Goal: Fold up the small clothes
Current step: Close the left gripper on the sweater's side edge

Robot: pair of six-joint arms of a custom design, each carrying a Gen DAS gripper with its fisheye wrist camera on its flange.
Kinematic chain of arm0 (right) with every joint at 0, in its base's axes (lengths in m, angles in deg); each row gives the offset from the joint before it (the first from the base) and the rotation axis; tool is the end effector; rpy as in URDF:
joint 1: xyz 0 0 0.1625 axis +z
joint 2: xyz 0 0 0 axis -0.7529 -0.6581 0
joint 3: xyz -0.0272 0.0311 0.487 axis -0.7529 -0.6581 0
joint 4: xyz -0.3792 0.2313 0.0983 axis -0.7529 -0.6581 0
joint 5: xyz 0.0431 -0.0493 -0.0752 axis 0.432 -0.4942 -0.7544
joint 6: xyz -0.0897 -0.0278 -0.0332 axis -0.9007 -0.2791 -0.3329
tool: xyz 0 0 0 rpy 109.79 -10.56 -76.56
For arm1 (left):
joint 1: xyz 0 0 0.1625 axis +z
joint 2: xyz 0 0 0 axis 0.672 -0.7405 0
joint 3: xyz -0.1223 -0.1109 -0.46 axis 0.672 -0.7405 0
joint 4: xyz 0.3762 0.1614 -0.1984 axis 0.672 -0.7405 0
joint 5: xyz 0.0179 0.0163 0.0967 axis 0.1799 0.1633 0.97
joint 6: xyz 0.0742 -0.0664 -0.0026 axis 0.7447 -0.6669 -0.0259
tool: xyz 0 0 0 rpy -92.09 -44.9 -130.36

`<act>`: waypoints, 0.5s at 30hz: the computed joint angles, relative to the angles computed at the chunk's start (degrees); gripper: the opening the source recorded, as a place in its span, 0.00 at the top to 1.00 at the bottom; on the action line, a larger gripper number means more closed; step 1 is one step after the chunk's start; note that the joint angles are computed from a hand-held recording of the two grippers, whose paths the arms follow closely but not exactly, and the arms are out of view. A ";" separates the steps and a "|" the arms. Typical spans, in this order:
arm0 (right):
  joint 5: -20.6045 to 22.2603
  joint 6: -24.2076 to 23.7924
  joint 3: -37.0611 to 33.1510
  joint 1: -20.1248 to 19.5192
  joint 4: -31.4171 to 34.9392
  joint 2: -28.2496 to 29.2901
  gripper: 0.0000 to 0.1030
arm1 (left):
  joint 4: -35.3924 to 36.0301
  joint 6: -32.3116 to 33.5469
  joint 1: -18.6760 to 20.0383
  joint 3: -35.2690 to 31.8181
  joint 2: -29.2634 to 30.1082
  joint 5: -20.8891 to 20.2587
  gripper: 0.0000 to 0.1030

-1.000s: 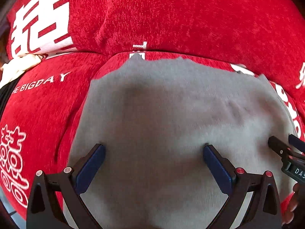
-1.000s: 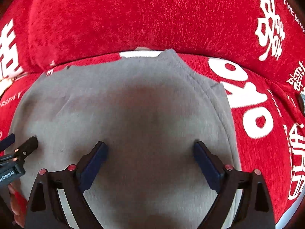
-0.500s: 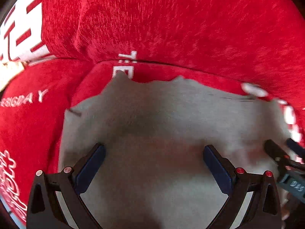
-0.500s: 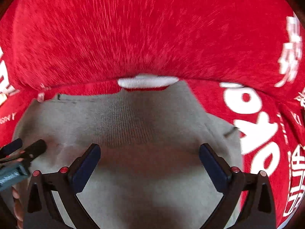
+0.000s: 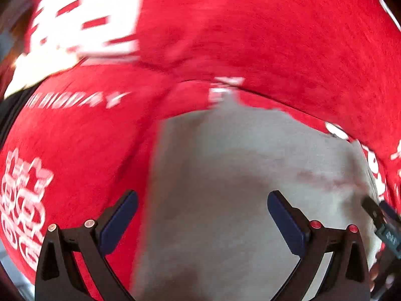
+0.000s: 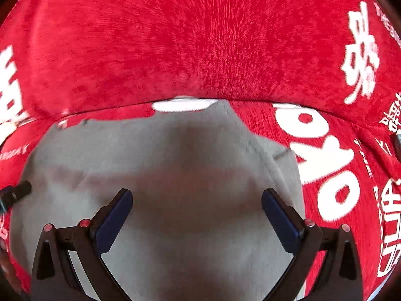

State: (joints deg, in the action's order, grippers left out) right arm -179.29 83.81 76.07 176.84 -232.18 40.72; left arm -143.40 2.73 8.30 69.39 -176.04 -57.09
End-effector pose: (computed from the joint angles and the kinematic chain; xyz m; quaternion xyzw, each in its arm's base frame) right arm 0.2398 -0.2288 0.0055 -0.0853 -0.8614 0.2827 0.4132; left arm -0.0136 -0.3247 0.2316 0.1095 0.9351 -0.1456 0.3040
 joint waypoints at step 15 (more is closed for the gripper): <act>1.37 2.24 -4.15 3.69 9.04 4.04 0.01 | -4.34 5.63 1.77 0.68 3.53 -6.44 0.75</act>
